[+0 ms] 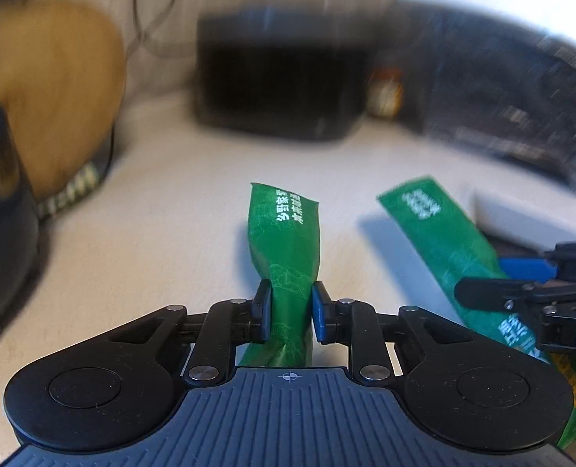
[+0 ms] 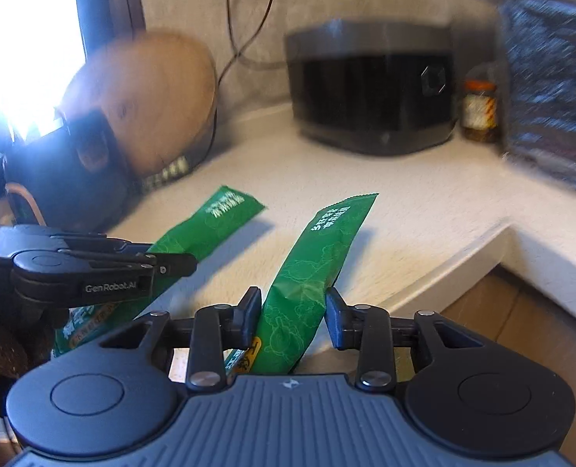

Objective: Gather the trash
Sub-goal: 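Carry both green wrappers down to the bin, then open the left tool over the bin while the right tool releases its wrapper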

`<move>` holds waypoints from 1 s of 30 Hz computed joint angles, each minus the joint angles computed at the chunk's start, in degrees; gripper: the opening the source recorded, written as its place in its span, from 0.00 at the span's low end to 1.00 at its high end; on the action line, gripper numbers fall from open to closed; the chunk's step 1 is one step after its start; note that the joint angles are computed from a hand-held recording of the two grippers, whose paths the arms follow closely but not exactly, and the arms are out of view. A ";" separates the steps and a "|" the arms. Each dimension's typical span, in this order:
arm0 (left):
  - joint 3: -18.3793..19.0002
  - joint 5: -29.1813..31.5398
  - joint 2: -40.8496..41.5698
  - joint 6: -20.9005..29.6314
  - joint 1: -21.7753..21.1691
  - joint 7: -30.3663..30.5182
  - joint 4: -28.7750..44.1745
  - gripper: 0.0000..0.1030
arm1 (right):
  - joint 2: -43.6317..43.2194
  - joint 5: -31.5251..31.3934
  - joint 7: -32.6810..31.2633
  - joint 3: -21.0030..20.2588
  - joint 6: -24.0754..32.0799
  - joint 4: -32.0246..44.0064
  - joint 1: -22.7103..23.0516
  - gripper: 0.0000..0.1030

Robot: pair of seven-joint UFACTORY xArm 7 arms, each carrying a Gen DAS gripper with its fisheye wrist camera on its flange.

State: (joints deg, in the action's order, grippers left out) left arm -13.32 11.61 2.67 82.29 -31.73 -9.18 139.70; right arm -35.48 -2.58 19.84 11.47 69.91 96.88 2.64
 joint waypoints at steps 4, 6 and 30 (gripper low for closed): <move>-2.12 -4.01 -4.87 -11.94 -0.42 -4.22 -5.77 0.24 | -4.89 -3.25 -1.82 -0.93 0.56 0.93 -2.31 0.34; -3.74 -7.50 -6.05 -16.04 -0.82 -6.18 -7.79 0.24 | -7.85 -5.77 -3.86 -1.24 1.29 0.68 -4.52 0.34; -8.43 -30.05 -11.69 -50.71 -7.27 -25.11 -67.19 0.23 | -38.68 -10.16 -8.04 -11.08 5.51 -34.91 -15.07 0.34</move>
State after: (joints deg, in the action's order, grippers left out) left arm -21.75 -18.44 -9.02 31.58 -39.00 -34.29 72.52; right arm -74.16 -12.74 11.80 0.39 75.42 61.98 -12.43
